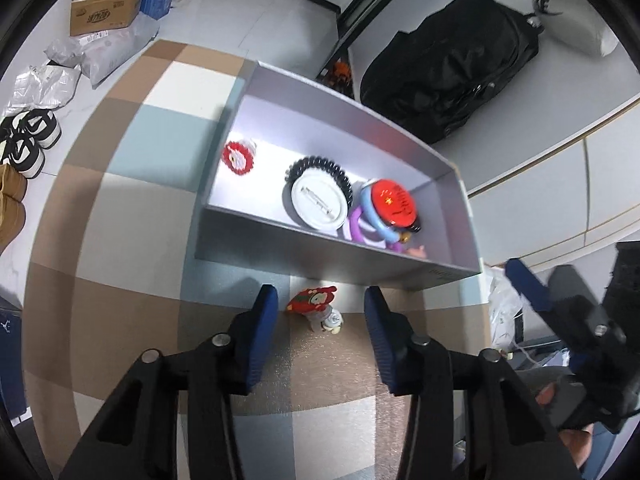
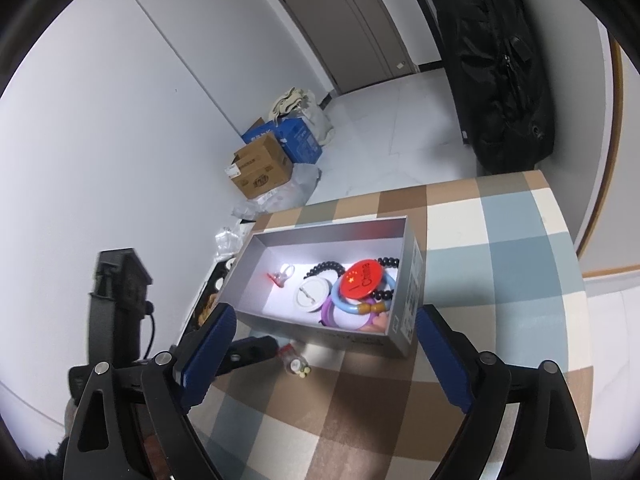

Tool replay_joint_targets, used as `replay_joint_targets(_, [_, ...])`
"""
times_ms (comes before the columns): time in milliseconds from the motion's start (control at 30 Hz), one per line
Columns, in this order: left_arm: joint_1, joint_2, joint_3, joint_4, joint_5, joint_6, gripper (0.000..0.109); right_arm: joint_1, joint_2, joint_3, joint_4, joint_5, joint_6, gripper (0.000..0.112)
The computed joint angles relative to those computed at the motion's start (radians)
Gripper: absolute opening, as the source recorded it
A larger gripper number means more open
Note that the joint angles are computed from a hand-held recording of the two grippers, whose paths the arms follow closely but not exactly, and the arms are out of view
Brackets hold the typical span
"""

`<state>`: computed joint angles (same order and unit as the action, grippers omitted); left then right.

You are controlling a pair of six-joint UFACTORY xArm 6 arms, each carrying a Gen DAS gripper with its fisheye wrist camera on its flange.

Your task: Organize jewelry

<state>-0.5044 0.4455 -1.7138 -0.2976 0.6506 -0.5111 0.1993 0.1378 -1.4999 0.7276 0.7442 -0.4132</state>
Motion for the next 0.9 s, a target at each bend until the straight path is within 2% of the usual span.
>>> replay_joint_targets(67, [-0.004, 0.02, -0.025, 0.024, 0.016, -0.013, 0.035, -0.002, -0.007, 0.006, 0.003, 0.001, -0.003, 0.092])
replay_joint_targets(200, [-0.005, 0.042, -0.058, 0.061, 0.057, -0.037, 0.022, -0.005, -0.014, 0.016, 0.006, 0.0, -0.005, 0.092])
replay_joint_targets(267, [-0.004, 0.044, -0.058, 0.072, 0.05, -0.05, 0.019, -0.009, -0.021, 0.024, 0.01, 0.002, -0.011, 0.092])
replay_joint_targets(533, [-0.004, 0.031, -0.036, 0.045, 0.011, -0.055, 0.012, -0.013, -0.044, 0.05, 0.016, 0.008, -0.03, 0.092])
replay_joint_targets(733, [-0.005, -0.01, 0.012, -0.006, -0.03, -0.016, 0.012, -0.014, -0.045, 0.052, 0.014, 0.02, -0.029, 0.092])
replay_joint_targets(900, [-0.006, -0.025, 0.033, -0.088, -0.041, 0.033, 0.012, -0.019, -0.029, 0.041, 0.048, 0.105, -0.038, 0.092])
